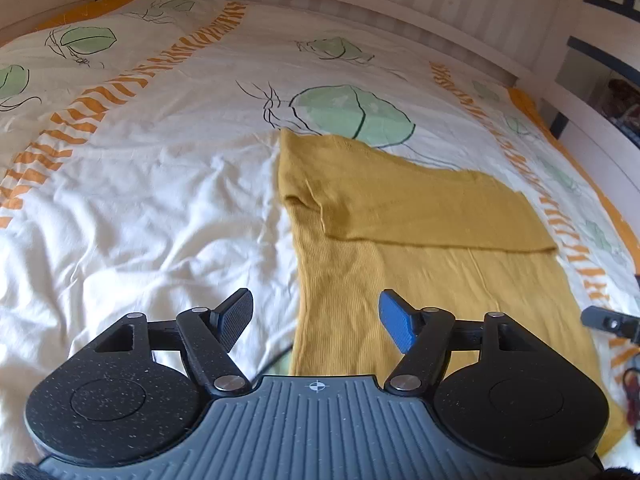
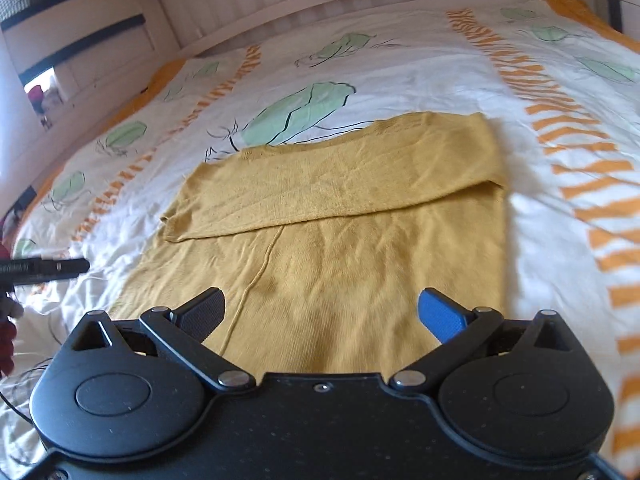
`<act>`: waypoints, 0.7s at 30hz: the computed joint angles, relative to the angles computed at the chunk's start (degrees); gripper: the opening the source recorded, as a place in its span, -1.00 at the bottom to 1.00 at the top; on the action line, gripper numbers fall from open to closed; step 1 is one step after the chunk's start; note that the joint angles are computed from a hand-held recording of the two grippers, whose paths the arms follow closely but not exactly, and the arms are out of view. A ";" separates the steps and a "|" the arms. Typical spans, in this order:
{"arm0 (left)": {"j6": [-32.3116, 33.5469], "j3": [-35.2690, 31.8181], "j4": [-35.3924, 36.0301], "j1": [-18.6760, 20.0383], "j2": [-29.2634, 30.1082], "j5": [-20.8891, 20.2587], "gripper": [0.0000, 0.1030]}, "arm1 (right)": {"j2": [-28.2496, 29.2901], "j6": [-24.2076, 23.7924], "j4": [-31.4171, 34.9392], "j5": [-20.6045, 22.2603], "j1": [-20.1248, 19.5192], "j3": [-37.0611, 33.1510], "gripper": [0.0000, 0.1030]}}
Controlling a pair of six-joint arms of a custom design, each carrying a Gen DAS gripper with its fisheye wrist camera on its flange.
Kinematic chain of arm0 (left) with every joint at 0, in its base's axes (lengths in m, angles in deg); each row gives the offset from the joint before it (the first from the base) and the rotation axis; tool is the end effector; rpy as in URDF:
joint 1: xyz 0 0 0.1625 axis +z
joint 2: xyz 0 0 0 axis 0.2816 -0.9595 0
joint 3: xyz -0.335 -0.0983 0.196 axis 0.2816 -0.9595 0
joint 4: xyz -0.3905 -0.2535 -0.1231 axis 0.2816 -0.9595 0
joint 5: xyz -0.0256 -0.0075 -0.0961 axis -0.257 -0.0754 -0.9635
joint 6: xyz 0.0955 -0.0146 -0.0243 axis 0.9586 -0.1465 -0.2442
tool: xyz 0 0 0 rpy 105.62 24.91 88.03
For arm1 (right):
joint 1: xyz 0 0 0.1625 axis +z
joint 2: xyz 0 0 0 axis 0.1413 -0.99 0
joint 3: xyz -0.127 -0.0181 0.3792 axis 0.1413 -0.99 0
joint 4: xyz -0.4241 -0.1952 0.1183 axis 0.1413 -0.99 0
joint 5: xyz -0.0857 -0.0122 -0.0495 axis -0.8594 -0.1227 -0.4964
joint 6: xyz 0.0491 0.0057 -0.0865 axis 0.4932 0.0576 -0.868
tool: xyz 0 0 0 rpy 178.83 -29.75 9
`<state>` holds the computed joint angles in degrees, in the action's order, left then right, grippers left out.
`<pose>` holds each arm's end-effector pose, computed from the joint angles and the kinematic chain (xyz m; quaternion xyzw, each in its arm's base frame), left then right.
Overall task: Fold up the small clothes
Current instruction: 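Release the left gripper and withdraw both grippers above the folded sweater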
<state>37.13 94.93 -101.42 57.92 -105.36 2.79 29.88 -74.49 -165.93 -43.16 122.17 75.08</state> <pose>0.0871 -0.3493 0.3969 0.1947 0.9033 -0.3073 0.2272 0.3235 -0.2794 -0.0466 0.1035 -0.8972 0.3834 0.1933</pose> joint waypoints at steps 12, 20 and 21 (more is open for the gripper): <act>-0.53 4.20 11.45 0.51 -11.22 1.77 0.32 | -8.72 22.23 14.35 -6.57 6.27 8.05 0.99; -1.40 4.86 12.80 3.28 -11.89 1.77 0.33 | -11.15 32.16 20.79 -5.36 6.52 10.91 0.99; -1.81 4.84 13.14 3.89 -11.63 1.62 0.33 | -11.11 32.83 21.83 -5.37 6.72 10.92 0.99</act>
<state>35.31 99.77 -88.28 61.81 -116.99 4.41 18.77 -41.66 -144.10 -48.53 128.89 86.00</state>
